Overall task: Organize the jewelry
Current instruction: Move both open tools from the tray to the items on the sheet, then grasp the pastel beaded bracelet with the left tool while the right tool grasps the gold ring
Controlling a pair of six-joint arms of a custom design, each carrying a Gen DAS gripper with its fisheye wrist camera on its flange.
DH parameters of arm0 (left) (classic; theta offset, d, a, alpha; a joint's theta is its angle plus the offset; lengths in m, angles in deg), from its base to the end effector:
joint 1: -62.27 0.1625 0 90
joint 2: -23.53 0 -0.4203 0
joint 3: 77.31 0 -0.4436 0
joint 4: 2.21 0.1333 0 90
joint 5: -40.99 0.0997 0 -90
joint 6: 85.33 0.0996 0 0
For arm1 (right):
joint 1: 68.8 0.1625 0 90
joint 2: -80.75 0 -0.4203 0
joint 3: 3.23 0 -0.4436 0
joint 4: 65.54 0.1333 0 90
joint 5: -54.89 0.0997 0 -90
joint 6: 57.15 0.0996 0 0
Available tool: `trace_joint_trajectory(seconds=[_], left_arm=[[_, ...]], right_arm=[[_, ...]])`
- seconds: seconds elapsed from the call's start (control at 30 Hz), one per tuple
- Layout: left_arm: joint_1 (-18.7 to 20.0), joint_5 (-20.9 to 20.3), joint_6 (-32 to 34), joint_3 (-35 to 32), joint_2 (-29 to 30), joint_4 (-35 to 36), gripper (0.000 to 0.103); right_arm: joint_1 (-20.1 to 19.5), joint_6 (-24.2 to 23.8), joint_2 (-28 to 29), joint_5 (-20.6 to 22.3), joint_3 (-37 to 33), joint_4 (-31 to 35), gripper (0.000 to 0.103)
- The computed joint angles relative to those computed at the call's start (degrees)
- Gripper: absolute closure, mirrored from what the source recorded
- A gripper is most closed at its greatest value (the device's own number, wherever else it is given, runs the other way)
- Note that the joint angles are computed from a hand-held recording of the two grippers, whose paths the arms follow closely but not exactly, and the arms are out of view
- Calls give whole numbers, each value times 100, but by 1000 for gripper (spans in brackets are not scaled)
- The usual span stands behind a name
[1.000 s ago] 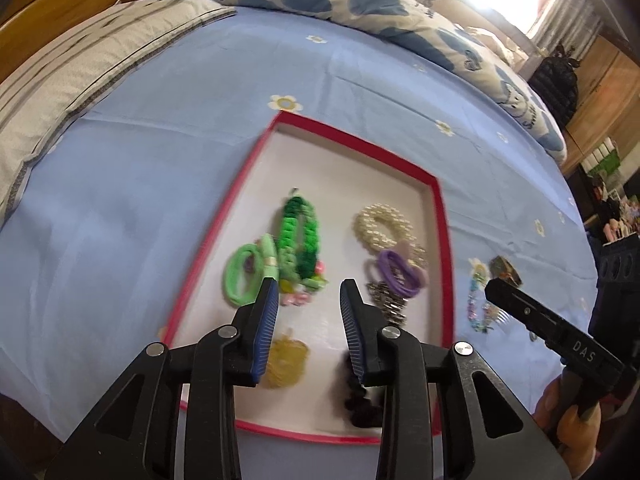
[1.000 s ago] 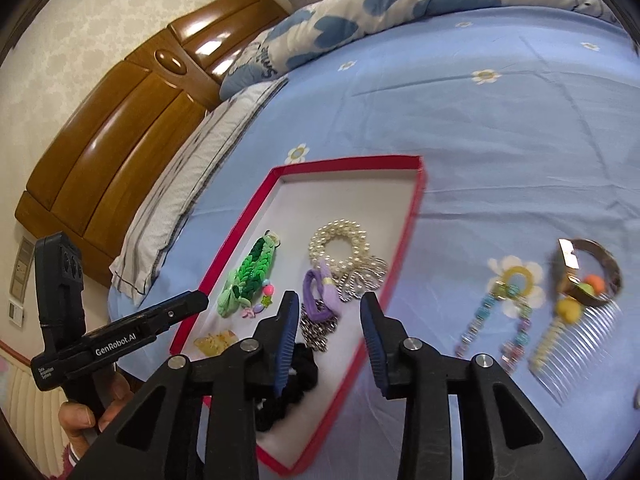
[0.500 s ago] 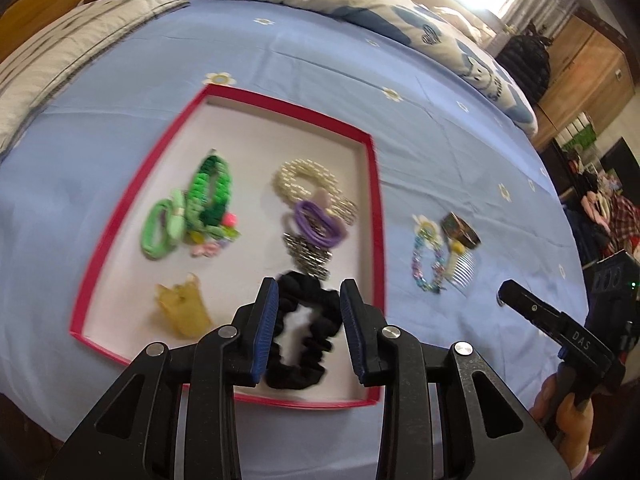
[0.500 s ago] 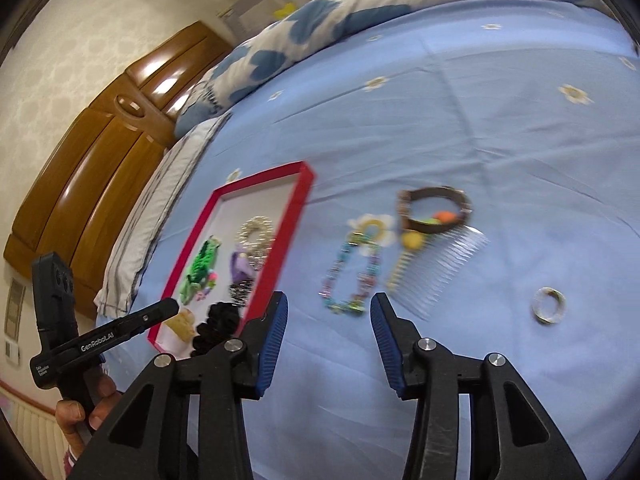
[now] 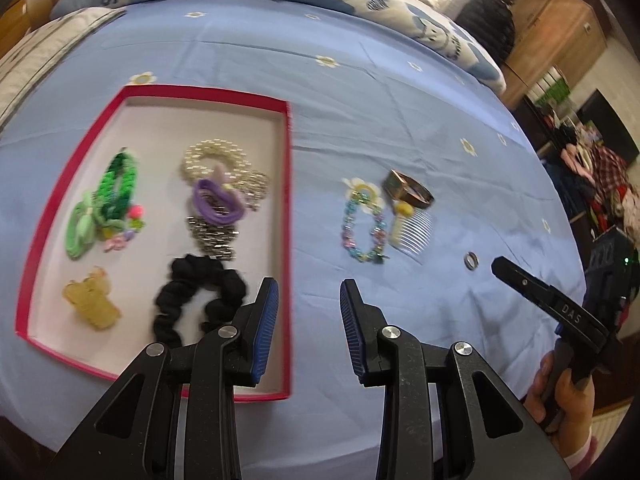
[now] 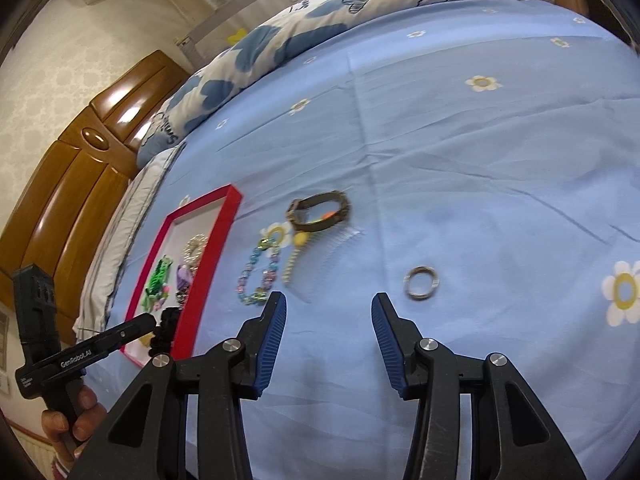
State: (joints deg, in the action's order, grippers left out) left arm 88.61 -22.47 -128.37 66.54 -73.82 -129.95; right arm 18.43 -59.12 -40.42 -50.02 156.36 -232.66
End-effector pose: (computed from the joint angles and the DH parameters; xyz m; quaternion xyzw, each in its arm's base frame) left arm -0.2227 -0.3087 0.1543 0.1909 0.9517 -0.1393 0.1963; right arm 0.0946 -0.2729 0.2337 -0.0495 -0.9352 0.3232 0.1359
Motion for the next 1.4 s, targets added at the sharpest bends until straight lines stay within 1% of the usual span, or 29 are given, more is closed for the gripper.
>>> trace_joint_trajectory(seconds=[0.1, 0.23, 0.33, 0.6, 0.67, 0.8, 0.83, 0.9, 0.93, 0.97, 1.0, 1.03, 1.07, 1.1, 1.17, 1.3, 1.4], left_arm=[[-12, -67, 99, -68, 269, -152, 71], [9, -123, 259, -172, 643, -388, 70], [86, -160, 409, -283, 980, -568, 67], [355, -249, 863, -720, 2065, -984, 66], [387, -247, 931, -792, 2263, -1041, 66], [430, -188, 981, -911, 2606, -1032, 66], [437, -174, 987, -926, 2662, -1047, 66], [432, -126, 1019, -922, 2707, -1084, 66], [422, -104, 1048, -919, 2719, -1094, 66], [416, -93, 1070, -923, 2730, -1101, 67], [404, -68, 1093, -915, 2736, -1130, 73], [406, -59, 1118, -911, 2761, -1175, 79], [420, -77, 1141, -900, 2750, -1199, 88], [447, -111, 1149, -891, 2738, -1241, 89], [496, -165, 1170, -872, 2700, -1322, 95], [455, -171, 1159, -749, 2467, -1339, 95], [360, -187, 1140, -624, 2205, -1344, 95]], right_arm=[[-3, -137, -99, -206, 36, -8, 51], [-52, -316, -108, -419, 83, -109, 51], [-144, -491, 42, -538, 90, -253, 51], [-329, -909, 533, -727, 35, -602, 51], [-383, -975, 586, -709, 16, -626, 51], [-355, -1111, 833, -832, -15, -819, 51], [-291, -1165, 966, -964, -25, -934, 53], [-151, -1267, 1256, -1221, -47, -1188, 53], [-117, -1306, 1344, -1288, -56, -1277, 55], [-63, -1353, 1463, -1395, -61, -1412, 62], [-1, -1415, 1607, -1532, -68, -1586, 67], [31, -1447, 1707, -1603, -87, -1687, 77], [34, -1471, 1734, -1625, -78, -1754, 79], [22, -1474, 1715, -1604, -68, -1765, 79], [1, -1504, 1654, -1561, -34, -1796, 80], [-34, -1455, 1415, -1371, 17, -1703, 80], [38, -1404, 1298, -1318, 6, -1588, 80]])
